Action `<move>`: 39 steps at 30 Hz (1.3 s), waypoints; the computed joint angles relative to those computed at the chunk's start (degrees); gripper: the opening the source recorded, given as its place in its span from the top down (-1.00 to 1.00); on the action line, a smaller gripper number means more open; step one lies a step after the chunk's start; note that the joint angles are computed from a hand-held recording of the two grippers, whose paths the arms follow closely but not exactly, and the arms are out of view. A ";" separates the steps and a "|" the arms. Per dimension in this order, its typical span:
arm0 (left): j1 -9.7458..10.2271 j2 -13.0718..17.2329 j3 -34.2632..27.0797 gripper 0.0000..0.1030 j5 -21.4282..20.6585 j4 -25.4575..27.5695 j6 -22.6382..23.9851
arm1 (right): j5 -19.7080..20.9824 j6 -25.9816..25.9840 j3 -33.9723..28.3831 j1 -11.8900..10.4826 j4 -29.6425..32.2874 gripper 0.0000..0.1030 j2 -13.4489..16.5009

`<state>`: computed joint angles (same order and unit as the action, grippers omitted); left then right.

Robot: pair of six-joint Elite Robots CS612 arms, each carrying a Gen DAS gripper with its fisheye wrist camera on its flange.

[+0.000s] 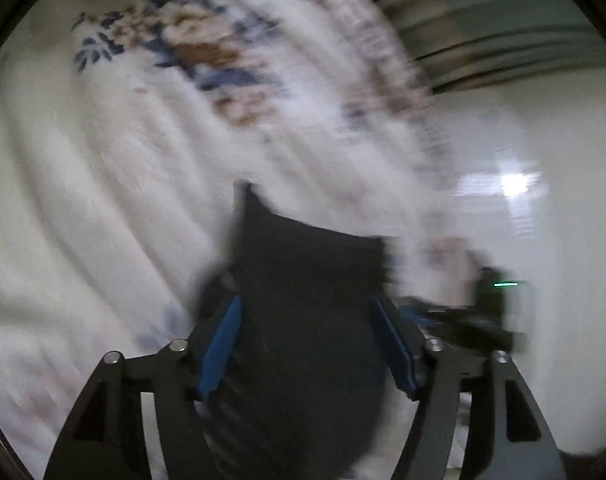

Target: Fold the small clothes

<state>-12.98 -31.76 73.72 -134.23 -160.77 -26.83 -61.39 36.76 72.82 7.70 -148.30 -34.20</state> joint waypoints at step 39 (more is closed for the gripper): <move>-2.87 -11.26 24.97 0.29 16.71 -29.56 -24.74 | 10.03 19.67 19.41 2.85 -27.02 0.62 -5.76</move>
<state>-15.85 -43.02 98.70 -117.52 -190.33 -51.57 -51.35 56.43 92.23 10.55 -175.32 -39.96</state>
